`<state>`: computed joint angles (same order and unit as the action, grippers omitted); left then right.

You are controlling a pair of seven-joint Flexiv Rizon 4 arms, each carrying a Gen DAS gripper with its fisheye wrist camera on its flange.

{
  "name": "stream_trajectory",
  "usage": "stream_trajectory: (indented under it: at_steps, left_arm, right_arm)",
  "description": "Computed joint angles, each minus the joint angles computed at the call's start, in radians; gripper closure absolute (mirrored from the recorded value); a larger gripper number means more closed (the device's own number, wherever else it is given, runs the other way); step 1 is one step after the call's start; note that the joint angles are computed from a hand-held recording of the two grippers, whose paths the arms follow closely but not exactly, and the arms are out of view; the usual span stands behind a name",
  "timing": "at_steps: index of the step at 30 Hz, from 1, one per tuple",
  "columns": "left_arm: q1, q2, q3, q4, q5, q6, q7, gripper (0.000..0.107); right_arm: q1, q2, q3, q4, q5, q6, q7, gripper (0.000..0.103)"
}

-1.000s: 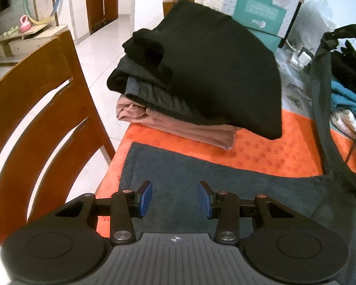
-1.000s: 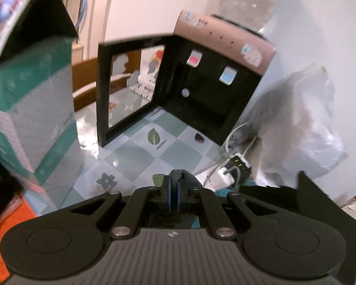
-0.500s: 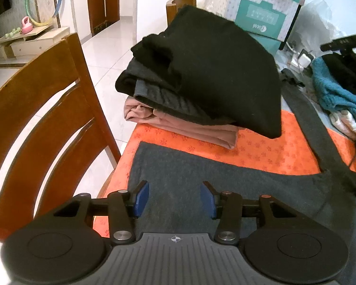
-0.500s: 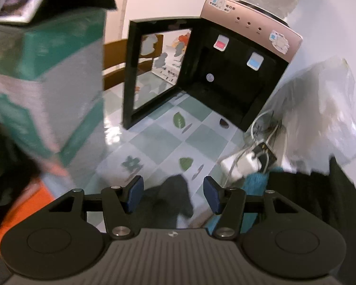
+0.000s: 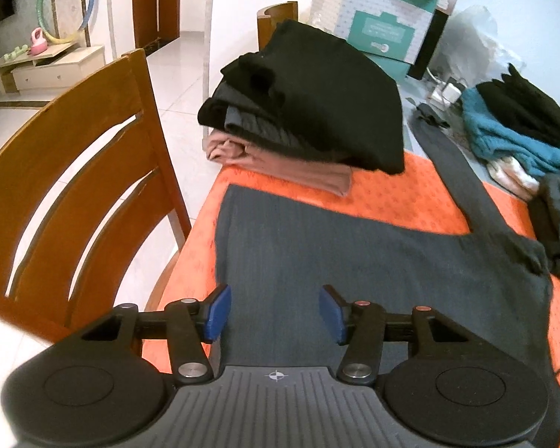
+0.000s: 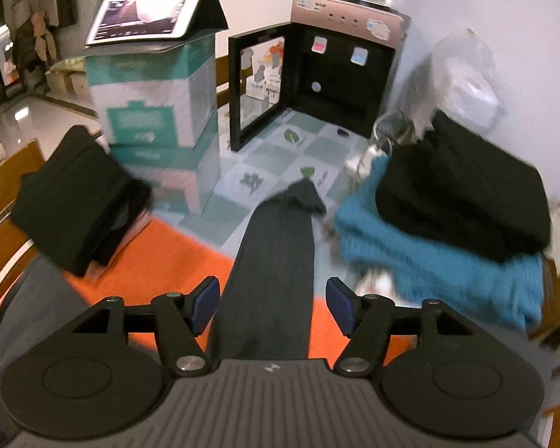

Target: Fold clothes

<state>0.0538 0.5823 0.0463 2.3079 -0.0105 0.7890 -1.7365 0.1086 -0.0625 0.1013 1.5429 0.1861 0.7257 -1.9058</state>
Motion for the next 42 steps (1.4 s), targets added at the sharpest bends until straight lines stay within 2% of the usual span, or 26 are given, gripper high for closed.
stream_trajectory:
  at_steps: [9, 14, 17, 22, 25, 26, 29, 32, 34, 36, 38, 39, 40, 41, 42]
  left_arm:
    - [-0.036, 0.104, 0.030, 0.055, -0.004, -0.058, 0.089, 0.050]
    - [-0.066, 0.136, 0.036, 0.089, -0.019, -0.070, 0.171, 0.050]
    - [-0.079, 0.159, 0.022, 0.109, -0.028, -0.078, 0.187, 0.050]
    - [-0.093, 0.253, -0.033, 0.142, -0.013, -0.106, 0.120, 0.050]
    - [-0.100, 0.339, -0.078, 0.168, 0.012, -0.142, 0.031, 0.050]
    - [-0.097, 0.365, -0.100, 0.164, 0.024, -0.180, -0.009, 0.050]
    - [-0.117, 0.448, -0.147, 0.160, 0.036, -0.270, -0.128, 0.050]
    - [-0.160, 0.510, -0.188, 0.158, 0.036, -0.337, -0.220, 0.050]
    - [-0.187, 0.538, -0.223, 0.152, 0.041, -0.377, -0.273, 0.050]
    - [-0.212, 0.560, -0.251, 0.146, 0.043, -0.401, -0.323, 0.050]
    - [-0.234, 0.577, -0.280, 0.138, 0.046, -0.422, -0.369, 0.050]
    - [-0.244, 0.584, -0.297, 0.133, 0.049, -0.431, -0.391, 0.050]
    - [-0.253, 0.588, -0.310, 0.127, 0.055, -0.439, -0.407, 0.050]
    - [-0.261, 0.590, -0.321, 0.121, 0.059, -0.446, -0.423, 0.050]
    - [-0.268, 0.592, -0.332, 0.114, 0.063, -0.454, -0.437, 0.050]
  right_arm:
    - [-0.025, 0.357, -0.003, 0.383, 0.009, -0.008, 0.095, 0.033]
    - [-0.027, 0.537, -0.012, 0.552, -0.039, -0.081, 0.157, 0.033]
    - [-0.016, 0.646, -0.034, 0.632, -0.033, -0.130, 0.149, 0.033]
    - [0.001, 0.835, -0.074, 0.750, 0.014, -0.257, 0.118, 0.033]
    - [-0.013, 0.939, -0.089, 0.822, 0.033, -0.335, 0.111, 0.035]
    - [-0.028, 0.961, -0.088, 0.846, 0.031, -0.341, 0.121, 0.037]
    - [-0.082, 0.999, -0.099, 0.907, 0.041, -0.317, 0.191, 0.048]
    - [-0.121, 1.009, -0.132, 0.953, 0.073, -0.256, 0.260, 0.048]
    - [-0.128, 0.989, -0.152, 0.970, 0.101, -0.217, 0.298, 0.048]
    - [-0.125, 0.947, -0.171, 0.979, 0.127, -0.175, 0.329, 0.053]
    - [-0.121, 0.925, -0.174, 0.992, 0.145, -0.135, 0.343, 0.071]
    - [-0.120, 0.914, -0.174, 0.996, 0.147, -0.115, 0.346, 0.076]
    - [-0.121, 0.905, -0.177, 0.997, 0.141, -0.106, 0.343, 0.095]
    - [-0.121, 0.906, -0.185, 0.994, 0.141, -0.109, 0.336, 0.100]
    - [-0.120, 0.911, -0.198, 0.988, 0.148, -0.115, 0.331, 0.100]
